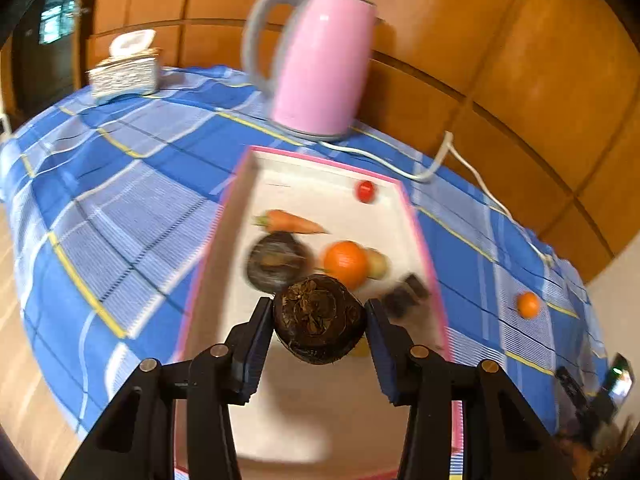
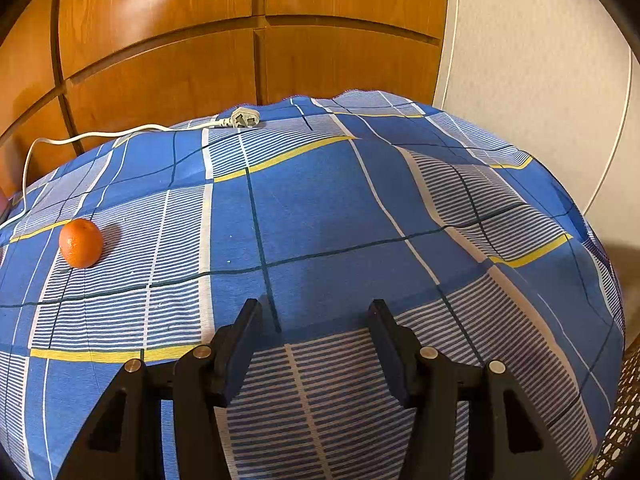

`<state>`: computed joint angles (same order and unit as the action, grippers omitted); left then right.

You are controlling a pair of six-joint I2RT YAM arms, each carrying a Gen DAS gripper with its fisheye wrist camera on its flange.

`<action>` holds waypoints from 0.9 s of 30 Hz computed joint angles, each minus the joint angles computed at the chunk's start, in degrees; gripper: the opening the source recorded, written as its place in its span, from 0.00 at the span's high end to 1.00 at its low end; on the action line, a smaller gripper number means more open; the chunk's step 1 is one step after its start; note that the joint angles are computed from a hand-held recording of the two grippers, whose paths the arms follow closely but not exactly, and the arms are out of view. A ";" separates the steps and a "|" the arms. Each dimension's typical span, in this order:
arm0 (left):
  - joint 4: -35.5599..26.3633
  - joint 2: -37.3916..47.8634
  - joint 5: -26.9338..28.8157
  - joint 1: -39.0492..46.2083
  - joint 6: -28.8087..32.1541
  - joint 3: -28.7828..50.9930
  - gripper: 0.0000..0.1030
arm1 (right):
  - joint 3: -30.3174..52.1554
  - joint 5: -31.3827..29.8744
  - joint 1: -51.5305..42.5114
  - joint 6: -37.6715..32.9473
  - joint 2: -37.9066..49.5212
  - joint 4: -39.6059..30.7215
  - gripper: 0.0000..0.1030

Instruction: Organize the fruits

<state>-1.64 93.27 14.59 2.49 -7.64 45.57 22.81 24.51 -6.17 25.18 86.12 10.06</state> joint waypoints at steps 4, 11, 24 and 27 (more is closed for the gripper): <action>2.13 0.46 -1.66 2.10 0.73 -1.40 0.55 | -0.01 0.07 0.05 0.02 0.02 0.01 0.46; 5.24 0.26 -4.53 1.98 2.44 -3.75 0.54 | -0.03 0.17 0.12 0.06 -0.12 -0.14 0.46; 5.16 -1.32 -8.29 0.45 0.40 -6.09 0.50 | -0.07 0.28 0.19 0.08 -0.09 -0.10 0.46; 5.21 -2.20 -8.42 0.21 0.35 -6.68 0.49 | -0.06 0.22 0.09 -0.01 -0.12 -0.08 0.46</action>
